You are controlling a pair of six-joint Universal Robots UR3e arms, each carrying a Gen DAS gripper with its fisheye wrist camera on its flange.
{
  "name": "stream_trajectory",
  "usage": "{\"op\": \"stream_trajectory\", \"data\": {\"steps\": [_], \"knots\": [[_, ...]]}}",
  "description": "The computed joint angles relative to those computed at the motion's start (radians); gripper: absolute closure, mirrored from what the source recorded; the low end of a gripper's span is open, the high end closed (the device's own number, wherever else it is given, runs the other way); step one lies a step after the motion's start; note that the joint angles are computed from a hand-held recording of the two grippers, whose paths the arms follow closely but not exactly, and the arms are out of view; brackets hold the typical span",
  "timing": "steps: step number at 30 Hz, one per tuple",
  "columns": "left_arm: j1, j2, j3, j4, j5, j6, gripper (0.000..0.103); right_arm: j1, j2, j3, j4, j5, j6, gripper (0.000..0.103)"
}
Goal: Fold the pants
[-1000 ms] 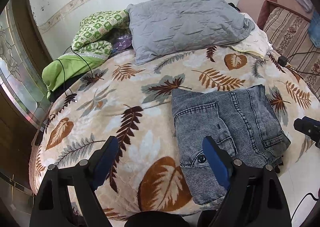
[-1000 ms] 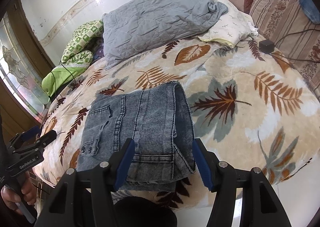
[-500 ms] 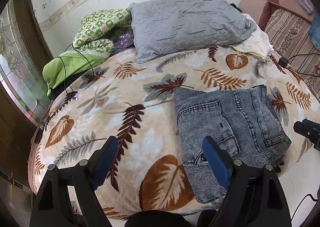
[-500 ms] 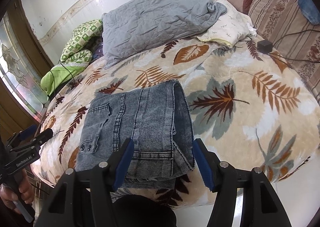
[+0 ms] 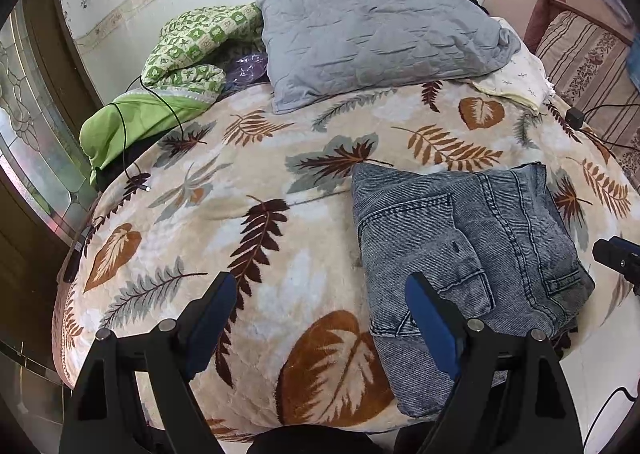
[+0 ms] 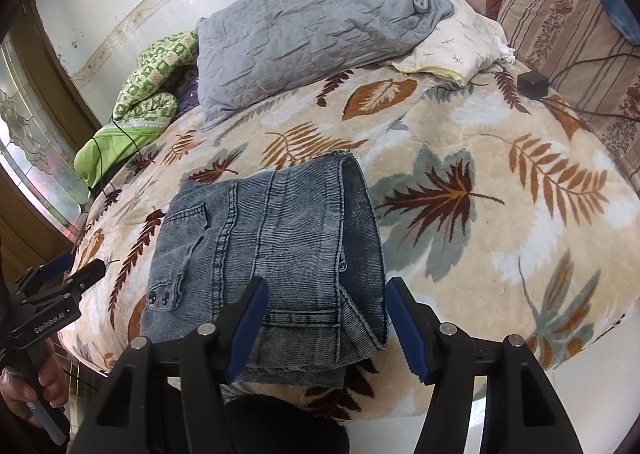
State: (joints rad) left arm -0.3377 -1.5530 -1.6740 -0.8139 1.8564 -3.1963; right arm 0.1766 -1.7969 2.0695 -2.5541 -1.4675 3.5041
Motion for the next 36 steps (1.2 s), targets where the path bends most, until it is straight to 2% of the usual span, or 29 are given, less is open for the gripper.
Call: {"op": "stream_trajectory", "data": {"steps": [7,14,16,18,21,23,27,29,31,33,35,36], "knots": [[0.003,-0.018,0.006,-0.003,-0.007,0.009,0.017,-0.006,0.015,-0.001,-0.011,0.006,-0.009,0.038],[0.086,-0.056,0.026,-0.072,-0.163,0.062,0.017,-0.067,0.009,0.063,-0.096,0.052,-0.039,0.035],[0.098,-0.069,0.029,-0.070,-0.192,0.071,0.017,-0.112,0.002,0.088,-0.115,0.095,-0.052,0.035],[0.124,-0.090,0.044,-0.081,-0.260,0.094,0.017,-0.168,-0.001,0.117,-0.140,0.157,-0.068,0.034],[0.145,-0.132,0.089,-0.108,-0.290,0.097,0.017,-0.233,0.039,0.126,-0.169,0.235,-0.109,0.033],[0.164,-0.159,0.118,-0.130,-0.321,0.104,0.017,-0.283,0.096,0.120,-0.194,0.330,-0.153,0.033],[0.238,-0.199,0.159,-0.194,-0.506,0.146,0.017,-0.346,0.251,0.070,-0.218,0.507,-0.198,0.032],[0.250,-0.213,0.165,-0.199,-0.559,0.163,0.017,-0.353,0.331,0.031,-0.193,0.585,-0.223,0.032],[0.256,-0.237,0.173,-0.211,-0.621,0.206,0.017,-0.336,0.380,0.017,-0.204,0.625,-0.236,0.028],[0.246,-0.270,0.185,-0.216,-0.631,0.206,0.017,-0.309,0.388,0.023,-0.250,0.613,-0.243,0.023],[0.253,-0.286,0.184,-0.215,-0.668,0.215,0.017,-0.303,0.400,0.011,-0.223,0.683,-0.260,0.023],[0.262,-0.292,0.176,-0.208,-0.696,0.217,0.017,-0.284,0.403,0.007,-0.236,0.677,-0.256,0.022]]}}
